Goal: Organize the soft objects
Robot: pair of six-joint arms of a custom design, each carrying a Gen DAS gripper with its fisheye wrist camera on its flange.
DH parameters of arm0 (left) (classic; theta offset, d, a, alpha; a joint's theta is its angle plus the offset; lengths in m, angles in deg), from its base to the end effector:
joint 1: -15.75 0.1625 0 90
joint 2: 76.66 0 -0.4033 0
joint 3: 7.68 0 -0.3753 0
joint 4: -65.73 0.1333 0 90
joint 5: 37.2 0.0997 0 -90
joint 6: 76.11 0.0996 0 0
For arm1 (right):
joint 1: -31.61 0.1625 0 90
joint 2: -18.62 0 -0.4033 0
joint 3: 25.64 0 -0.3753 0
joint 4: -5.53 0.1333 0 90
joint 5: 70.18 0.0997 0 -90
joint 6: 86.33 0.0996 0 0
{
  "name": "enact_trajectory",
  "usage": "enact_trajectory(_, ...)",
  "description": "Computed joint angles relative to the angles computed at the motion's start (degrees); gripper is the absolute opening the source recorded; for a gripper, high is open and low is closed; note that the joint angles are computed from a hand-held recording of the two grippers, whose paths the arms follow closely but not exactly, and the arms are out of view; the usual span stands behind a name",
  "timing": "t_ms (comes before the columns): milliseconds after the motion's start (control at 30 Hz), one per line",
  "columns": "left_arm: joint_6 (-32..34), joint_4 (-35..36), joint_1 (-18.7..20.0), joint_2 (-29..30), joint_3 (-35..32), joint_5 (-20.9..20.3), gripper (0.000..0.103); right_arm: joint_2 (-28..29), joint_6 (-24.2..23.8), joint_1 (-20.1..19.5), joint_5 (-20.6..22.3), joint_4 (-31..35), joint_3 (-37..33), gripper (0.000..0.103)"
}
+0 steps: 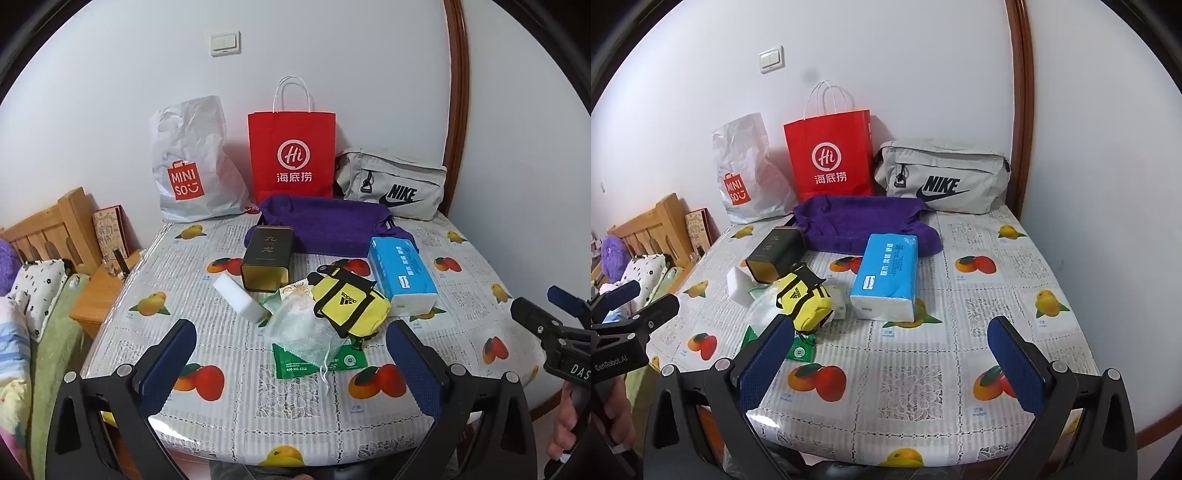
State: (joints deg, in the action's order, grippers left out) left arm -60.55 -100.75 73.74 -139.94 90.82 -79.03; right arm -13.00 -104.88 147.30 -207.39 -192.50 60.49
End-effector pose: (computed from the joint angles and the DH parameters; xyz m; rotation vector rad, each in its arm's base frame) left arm -0.1456 -0.6244 0.3221 0.5566 2.1944 -0.9746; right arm 0.3469 -0.5822 0.1083 0.3687 -2.1588 1.1346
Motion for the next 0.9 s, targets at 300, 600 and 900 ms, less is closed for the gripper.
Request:
enact_trajectory(300, 0.21, -1.80, 0.42, -0.57, 0.66, -1.41, 0.103, 0.20, -0.11, 0.56, -0.72, -0.51, 0.23, 0.103)
enact_trajectory(600, 0.84, -2.84, 0.73, -1.00, 1.43, -1.26, 0.103, 0.29, -0.06, 0.18, -0.46, -0.21, -0.10, 0.103)
enact_trajectory(900, 1.05, -2.98, 0.76, -1.21, 1.72, -1.42, 0.103, -0.17, 0.30, 0.19, -0.03, -0.62, 0.54, 0.103)
